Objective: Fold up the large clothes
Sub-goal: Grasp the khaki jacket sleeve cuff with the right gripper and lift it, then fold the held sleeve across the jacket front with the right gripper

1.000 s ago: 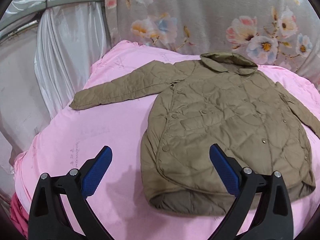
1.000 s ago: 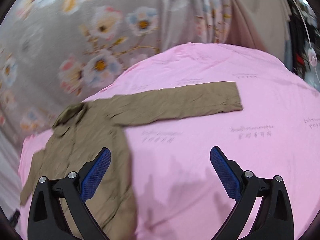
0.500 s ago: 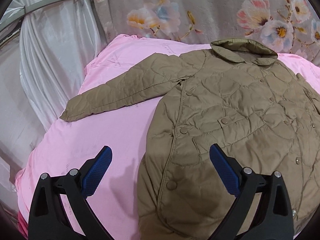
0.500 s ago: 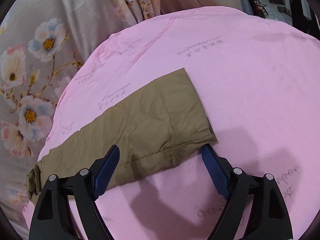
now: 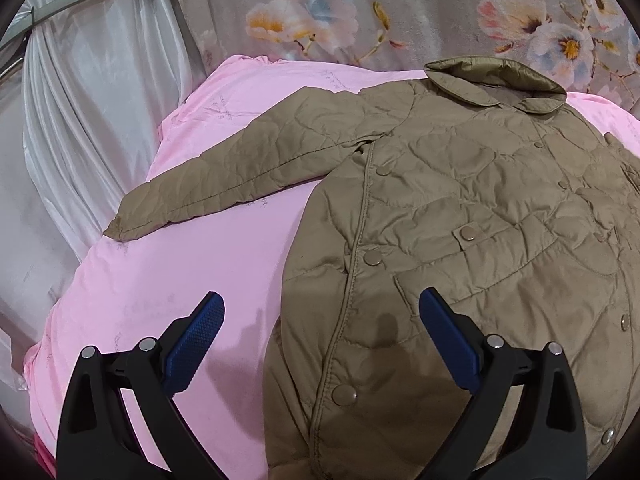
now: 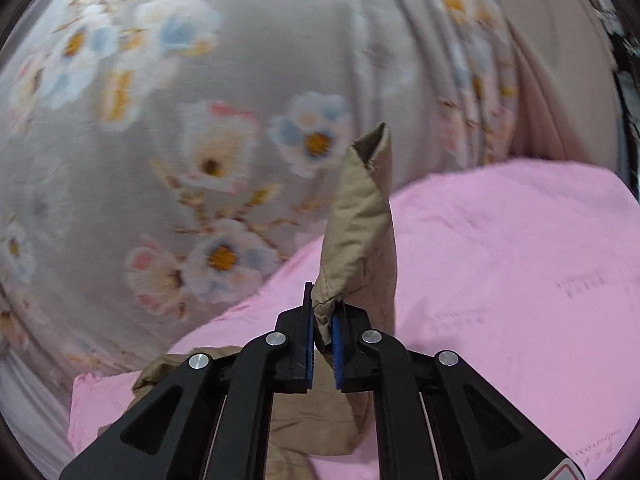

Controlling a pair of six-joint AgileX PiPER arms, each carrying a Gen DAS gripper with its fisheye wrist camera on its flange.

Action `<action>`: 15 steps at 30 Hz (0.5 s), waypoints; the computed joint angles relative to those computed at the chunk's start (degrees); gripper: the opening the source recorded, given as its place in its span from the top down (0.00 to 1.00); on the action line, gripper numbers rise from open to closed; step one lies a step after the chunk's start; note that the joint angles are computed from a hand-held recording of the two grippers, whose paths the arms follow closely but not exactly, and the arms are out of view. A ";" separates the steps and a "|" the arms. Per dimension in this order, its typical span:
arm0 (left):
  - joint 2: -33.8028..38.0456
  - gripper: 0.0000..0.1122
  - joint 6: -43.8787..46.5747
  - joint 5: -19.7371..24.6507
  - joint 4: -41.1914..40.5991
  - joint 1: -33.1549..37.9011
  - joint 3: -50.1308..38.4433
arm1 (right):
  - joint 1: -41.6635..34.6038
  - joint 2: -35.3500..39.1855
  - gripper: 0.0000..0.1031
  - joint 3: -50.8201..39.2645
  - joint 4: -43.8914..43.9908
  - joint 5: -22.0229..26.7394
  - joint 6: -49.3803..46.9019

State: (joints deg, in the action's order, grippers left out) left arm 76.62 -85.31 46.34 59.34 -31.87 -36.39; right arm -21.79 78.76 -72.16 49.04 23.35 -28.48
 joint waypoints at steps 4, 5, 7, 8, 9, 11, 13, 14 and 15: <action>-0.52 0.15 -0.14 -1.67 -0.20 1.26 1.21 | 20.01 -0.21 0.93 -8.41 -20.14 -0.99 16.32; -0.59 0.15 -0.08 -2.20 -0.27 1.62 1.53 | 25.11 0.85 0.93 -10.51 -24.33 -1.07 19.60; -0.82 0.15 0.21 -3.20 -0.64 2.32 2.02 | 32.90 3.64 0.93 -13.91 -32.15 -0.96 26.12; -1.01 0.15 0.37 -3.88 -0.92 2.71 2.35 | 36.87 5.74 0.93 -15.79 -35.11 -0.61 28.47; -1.13 0.15 0.50 -4.33 -1.08 2.94 2.63 | 39.71 7.45 0.93 -16.51 -37.11 -0.80 29.96; -1.19 0.15 0.43 -5.17 -0.80 3.28 3.22 | 45.24 12.20 0.93 -19.26 -40.91 0.08 32.44; -1.01 0.15 0.22 -5.91 -0.50 3.50 3.58 | 48.66 17.47 0.91 -22.32 -40.53 1.93 31.55; -1.01 0.15 0.22 -6.44 -0.46 3.67 3.80 | 50.56 19.63 0.86 -23.28 -41.95 2.43 32.93; -1.05 0.15 0.34 -6.85 -0.51 3.88 3.89 | 52.48 20.18 0.85 -21.95 -45.02 1.74 35.84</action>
